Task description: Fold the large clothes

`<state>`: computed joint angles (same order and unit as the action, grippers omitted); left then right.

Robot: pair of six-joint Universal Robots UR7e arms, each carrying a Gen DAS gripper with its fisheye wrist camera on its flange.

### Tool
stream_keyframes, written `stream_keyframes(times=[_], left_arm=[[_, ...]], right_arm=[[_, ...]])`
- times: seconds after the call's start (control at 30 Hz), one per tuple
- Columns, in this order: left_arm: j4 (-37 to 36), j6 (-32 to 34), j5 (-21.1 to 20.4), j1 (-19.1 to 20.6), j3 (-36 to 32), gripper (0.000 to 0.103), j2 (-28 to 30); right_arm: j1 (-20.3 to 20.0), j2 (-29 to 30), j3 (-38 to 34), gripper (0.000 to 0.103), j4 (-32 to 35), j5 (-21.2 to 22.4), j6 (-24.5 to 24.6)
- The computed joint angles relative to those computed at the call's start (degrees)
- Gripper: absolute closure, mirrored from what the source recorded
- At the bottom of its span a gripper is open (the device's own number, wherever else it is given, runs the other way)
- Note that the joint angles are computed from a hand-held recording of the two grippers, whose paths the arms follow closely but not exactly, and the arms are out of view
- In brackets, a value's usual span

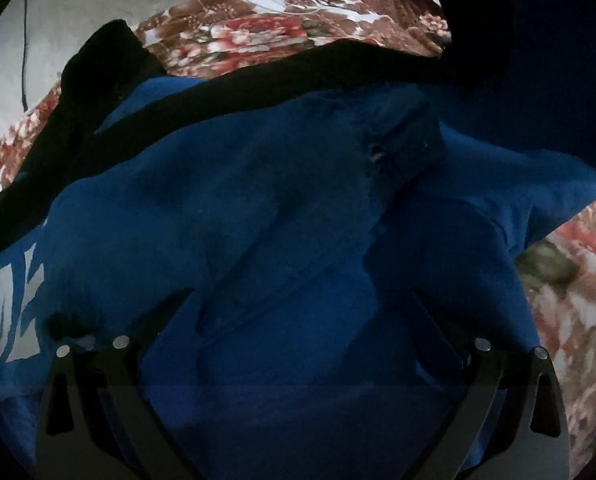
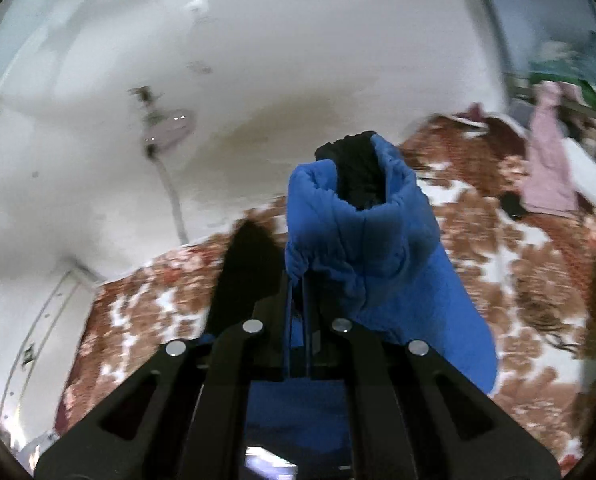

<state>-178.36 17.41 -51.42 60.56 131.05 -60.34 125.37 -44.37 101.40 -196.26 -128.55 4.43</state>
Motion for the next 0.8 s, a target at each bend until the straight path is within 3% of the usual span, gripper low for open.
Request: stream_keyframes(times=[0.23,0.33,0.53,0.67,0.73,0.8], left_arm=[[-0.07,0.49,0.06,0.14,-0.25,0.004,-0.03],[-0.05,1.07,0.24,0.27,-0.86,0.004,0.55],[2.23,0.24,0.99,-0.67,0.27,0.004,-1.13],[0.62,-0.11,7.8,-3.72,5.81,0.004,-6.83],[-0.66,1.32,12.33,-5.43,10.71,0.005,-11.79],[0.95,1.84,13.99,-5.59,14.67,0.005,-18.03]], right_arm=[[3.29,5.78,-8.72,0.098,6.36,7.1,0.89],[3.72,8.11,-12.79,0.098,9.96,11.12,3.75],[4.91,15.88,-23.56,0.098,19.7,13.93,6.97],[4.47,19.42,-27.16,0.098,25.28,14.92,7.98],[4.34,21.13,-28.52,0.098,27.38,15.48,8.81],[4.56,23.29,-30.33,0.098,30.1,15.31,8.45]])
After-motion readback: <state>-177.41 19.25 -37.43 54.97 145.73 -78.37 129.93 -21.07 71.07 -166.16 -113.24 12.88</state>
